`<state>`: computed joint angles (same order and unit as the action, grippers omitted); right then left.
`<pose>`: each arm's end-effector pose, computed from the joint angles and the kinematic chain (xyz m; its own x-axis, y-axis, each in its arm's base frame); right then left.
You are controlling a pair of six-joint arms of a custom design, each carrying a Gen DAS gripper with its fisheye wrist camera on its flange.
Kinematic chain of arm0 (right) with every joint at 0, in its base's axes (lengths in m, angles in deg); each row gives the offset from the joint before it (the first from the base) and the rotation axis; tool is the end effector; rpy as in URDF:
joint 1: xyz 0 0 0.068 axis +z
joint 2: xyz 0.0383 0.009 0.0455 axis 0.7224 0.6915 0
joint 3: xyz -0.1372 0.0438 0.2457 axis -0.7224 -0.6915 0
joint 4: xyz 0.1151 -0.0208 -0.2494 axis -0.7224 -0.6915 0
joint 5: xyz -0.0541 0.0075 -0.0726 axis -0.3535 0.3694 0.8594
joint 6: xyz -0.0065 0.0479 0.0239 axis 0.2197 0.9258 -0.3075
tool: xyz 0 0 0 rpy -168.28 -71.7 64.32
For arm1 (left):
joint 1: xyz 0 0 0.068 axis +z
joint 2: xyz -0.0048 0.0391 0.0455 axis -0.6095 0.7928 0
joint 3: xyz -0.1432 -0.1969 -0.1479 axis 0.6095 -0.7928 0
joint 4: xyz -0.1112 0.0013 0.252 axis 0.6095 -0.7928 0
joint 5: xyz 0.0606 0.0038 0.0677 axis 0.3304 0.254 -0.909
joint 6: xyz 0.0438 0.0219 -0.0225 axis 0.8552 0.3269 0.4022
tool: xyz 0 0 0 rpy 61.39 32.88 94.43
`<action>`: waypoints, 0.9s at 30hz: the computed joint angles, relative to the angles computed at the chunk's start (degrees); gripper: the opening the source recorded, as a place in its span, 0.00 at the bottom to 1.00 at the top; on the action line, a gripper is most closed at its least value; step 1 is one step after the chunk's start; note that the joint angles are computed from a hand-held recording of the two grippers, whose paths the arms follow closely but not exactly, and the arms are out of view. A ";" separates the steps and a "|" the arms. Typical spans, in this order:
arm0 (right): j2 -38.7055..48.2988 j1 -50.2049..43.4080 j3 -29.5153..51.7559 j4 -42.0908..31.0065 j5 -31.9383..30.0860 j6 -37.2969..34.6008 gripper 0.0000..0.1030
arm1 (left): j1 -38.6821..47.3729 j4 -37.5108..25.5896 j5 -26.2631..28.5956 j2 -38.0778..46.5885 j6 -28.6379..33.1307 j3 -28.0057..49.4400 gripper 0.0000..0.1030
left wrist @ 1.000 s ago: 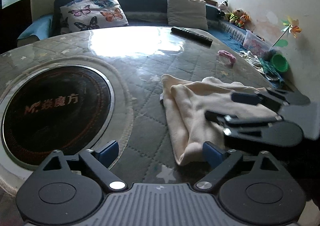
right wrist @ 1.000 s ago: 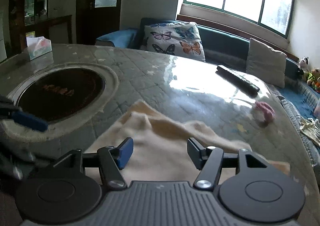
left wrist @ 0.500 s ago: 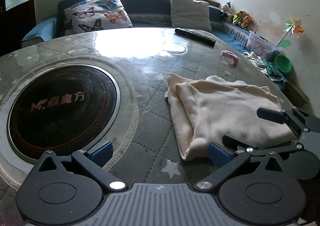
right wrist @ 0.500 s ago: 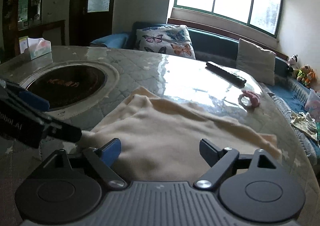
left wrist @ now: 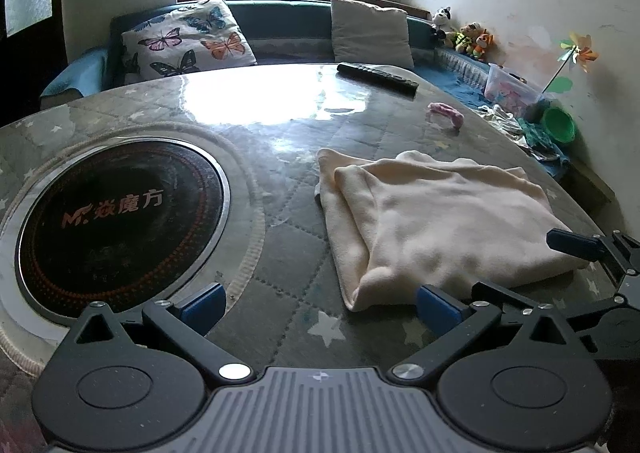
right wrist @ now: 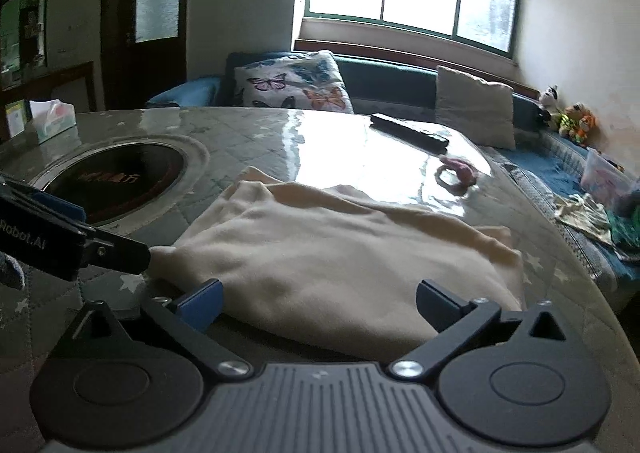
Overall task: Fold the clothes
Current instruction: 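Withdraw both open grippers back from the folded sweatshirt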
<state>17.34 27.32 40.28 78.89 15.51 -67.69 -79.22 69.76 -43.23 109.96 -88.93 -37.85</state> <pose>0.2207 -0.0528 0.1177 -0.4634 -0.3622 -0.8087 -0.5366 0.8410 -0.0691 0.1842 -0.1416 0.1322 -0.6982 -0.1716 -0.6951 -0.1226 0.9852 -0.1200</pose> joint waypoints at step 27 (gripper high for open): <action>-11.85 -11.38 -6.23 -9.10 -0.22 1.41 1.00 | -12.28 -4.49 -7.14 -0.28 -6.99 -0.89 1.00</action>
